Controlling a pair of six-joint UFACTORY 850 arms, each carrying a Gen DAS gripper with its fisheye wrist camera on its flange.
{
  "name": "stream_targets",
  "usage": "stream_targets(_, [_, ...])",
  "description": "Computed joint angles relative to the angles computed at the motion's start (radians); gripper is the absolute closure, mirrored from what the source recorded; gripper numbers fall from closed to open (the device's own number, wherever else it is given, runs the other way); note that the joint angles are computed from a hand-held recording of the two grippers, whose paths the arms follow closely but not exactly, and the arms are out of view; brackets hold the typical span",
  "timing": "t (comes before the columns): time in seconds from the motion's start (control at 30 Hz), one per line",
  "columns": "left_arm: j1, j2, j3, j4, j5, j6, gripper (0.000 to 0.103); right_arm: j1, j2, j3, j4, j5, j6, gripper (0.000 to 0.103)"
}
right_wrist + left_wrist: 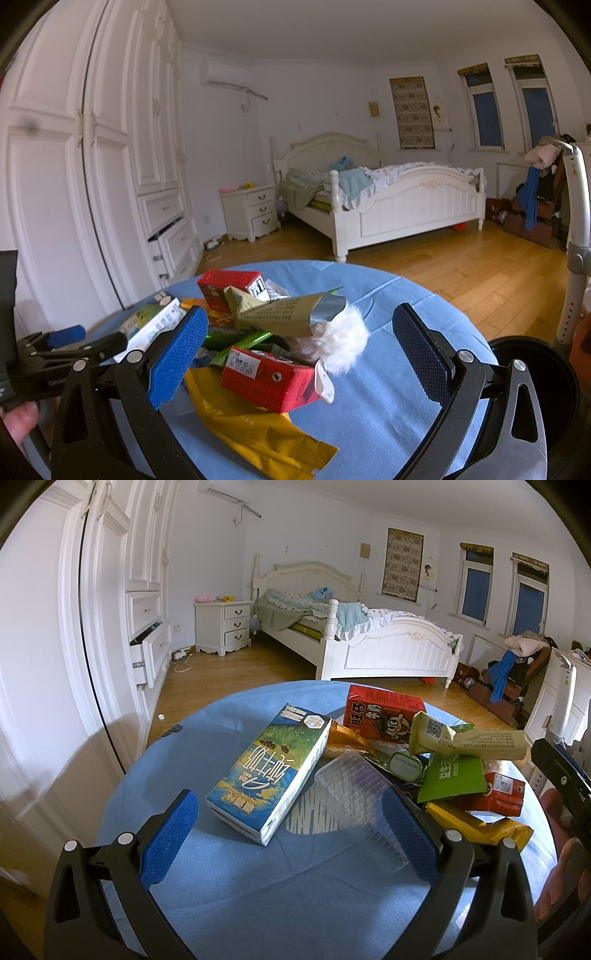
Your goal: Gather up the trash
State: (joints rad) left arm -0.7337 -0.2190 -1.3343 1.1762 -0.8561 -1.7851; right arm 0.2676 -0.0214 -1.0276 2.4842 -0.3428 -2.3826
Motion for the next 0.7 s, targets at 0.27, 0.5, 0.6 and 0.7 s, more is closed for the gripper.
stream_targets(0.27, [0.0,0.0,0.0,0.0,0.001,0.0,0.005,-0.001,0.002,0.003,-0.002,0.0,0.002,0.004])
stream_targets(0.5, [0.0,0.0,0.0,0.0,0.0,0.001,0.005,-0.001,0.005,0.005,-0.004,0.0,0.003,0.004])
stream_targets(0.6, [0.001,0.001,0.001,0.0,0.004,-0.001,0.005,-0.002,0.005,0.005,-0.011,0.001,0.011,0.004])
stream_targets(0.7, [0.015,0.016,0.016,-0.009,0.055,0.007,0.005,-0.023,-0.004,-0.01,-0.174,-0.049,0.15,0.004])
